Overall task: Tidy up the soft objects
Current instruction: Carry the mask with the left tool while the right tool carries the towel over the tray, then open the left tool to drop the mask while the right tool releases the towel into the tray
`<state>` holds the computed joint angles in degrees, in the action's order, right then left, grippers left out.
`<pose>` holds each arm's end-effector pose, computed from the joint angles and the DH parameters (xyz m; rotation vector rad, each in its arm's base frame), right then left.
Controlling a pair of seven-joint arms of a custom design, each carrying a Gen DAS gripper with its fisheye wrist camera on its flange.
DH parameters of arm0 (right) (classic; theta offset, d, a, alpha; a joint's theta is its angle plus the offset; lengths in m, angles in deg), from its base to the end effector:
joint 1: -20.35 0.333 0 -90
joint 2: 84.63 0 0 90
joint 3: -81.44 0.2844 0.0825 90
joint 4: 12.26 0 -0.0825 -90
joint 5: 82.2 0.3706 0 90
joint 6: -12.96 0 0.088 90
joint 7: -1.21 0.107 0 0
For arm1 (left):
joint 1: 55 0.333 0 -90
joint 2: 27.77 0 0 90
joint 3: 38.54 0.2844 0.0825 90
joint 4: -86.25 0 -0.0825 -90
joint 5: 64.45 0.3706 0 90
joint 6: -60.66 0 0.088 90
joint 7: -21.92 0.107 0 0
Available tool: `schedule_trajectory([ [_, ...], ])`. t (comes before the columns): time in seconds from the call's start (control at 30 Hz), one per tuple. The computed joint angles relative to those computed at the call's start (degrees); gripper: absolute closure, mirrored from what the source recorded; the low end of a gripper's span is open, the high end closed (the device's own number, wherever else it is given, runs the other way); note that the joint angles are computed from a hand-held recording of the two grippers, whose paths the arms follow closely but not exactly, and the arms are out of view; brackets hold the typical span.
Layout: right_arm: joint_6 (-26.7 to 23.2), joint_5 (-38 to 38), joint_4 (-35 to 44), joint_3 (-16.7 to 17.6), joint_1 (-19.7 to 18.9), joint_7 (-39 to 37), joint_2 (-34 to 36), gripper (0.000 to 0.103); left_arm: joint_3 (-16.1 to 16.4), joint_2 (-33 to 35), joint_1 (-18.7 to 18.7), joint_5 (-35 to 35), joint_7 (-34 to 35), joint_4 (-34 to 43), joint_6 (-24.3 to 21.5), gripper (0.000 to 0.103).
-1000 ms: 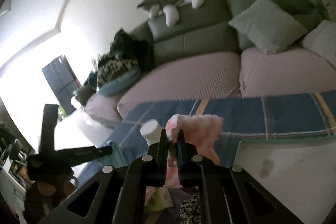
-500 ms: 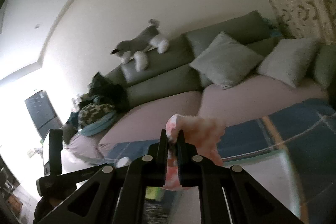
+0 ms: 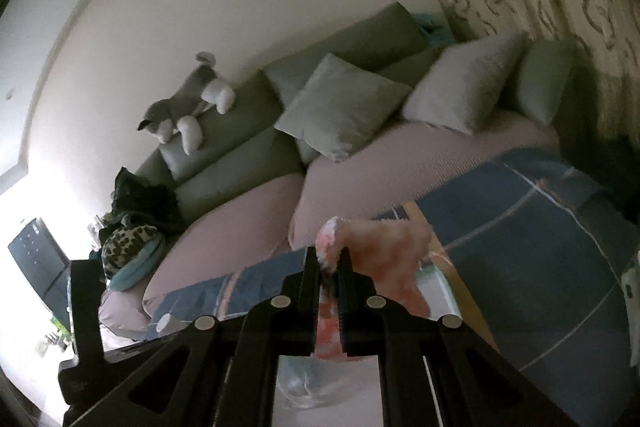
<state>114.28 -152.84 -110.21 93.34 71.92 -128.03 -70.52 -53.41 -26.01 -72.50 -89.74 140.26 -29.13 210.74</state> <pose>0.3560 0.5053 0.4575 -0.6410 2.0242 -0.8814 0.5038 -0.3063 0.4757 -1.1540 2.6062 -0.9416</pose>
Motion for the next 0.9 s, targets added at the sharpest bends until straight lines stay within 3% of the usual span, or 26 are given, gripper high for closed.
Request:
schedule_trajectory([
  [0.33,11.6,5.3,-9.6,0.3,-5.5,4.8,-3.4,0.095,0.1,1.5,-0.6,3.8,-4.9,0.4,0.1,0.095],
  [0.6,20.2,13.3,-2.5,-1.6,-8.7,-7.3,4.2,0.095,1.6,5.7,1.0,5.1,-7.5,2.5,-1.0,0.095],
  [0.8,24.4,20.2,1.2,-3.5,-8.9,-13.0,9.1,0.094,2.8,7.9,1.8,7.0,-11.0,4.4,-1.9,0.095],
  [0.9,22.1,23.4,4.0,-3.9,-8.1,-16.3,10.7,0.091,3.4,9.2,1.9,9.2,-13.4,5.4,-3.5,0.079],
])
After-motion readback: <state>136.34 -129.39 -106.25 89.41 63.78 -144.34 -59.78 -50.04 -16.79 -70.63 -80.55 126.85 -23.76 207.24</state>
